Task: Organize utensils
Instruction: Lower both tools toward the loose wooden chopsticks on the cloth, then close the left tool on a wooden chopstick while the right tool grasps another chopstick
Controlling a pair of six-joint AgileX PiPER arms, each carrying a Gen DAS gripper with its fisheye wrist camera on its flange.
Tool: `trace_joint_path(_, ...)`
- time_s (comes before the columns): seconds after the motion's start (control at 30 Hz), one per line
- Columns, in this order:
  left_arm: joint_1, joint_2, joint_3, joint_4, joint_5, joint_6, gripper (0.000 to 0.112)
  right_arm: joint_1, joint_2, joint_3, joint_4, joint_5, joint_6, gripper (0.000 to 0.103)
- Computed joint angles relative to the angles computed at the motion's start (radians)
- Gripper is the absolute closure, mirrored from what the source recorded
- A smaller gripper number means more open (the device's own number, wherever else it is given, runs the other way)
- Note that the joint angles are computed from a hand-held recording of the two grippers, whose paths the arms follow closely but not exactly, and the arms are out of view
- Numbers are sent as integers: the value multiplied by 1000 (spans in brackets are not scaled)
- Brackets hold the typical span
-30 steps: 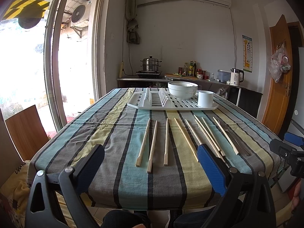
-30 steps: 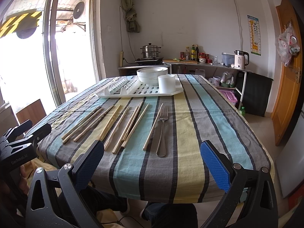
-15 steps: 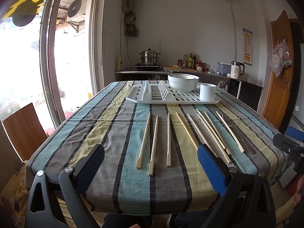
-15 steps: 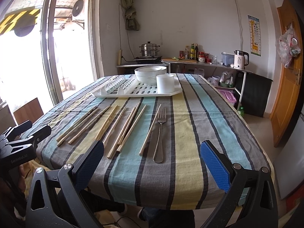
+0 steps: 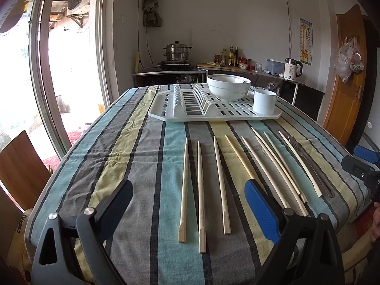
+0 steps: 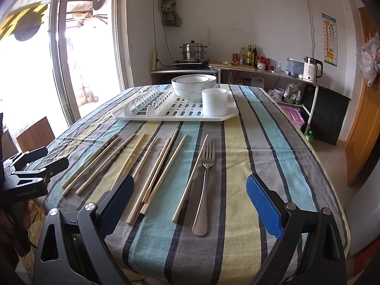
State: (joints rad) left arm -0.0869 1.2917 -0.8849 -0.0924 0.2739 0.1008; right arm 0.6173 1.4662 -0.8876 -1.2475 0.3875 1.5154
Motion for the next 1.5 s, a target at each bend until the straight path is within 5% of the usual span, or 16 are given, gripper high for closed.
trace_joint_path(0.13, 40, 93, -105, -141, 59, 161, 25, -56, 59, -75, 190, -44, -209, 22)
trace_joint_path(0.27, 48, 185, -208, -97, 108, 139, 33, -100, 123, -168, 432, -48, -470, 33)
trace_joint_path(0.67, 100, 415, -478, -150, 305, 203, 55, -170, 365, -537, 958, 88, -1044, 61)
trace_joint_path(0.97, 97, 505, -610, -134, 401, 205, 65, -190, 563, -847, 1148, 262, -1253, 77)
trace_joint_path(1.5, 69, 623, -797, -88, 567, 172, 81, -206, 894, -1425, 1221, 639, -1322, 85)
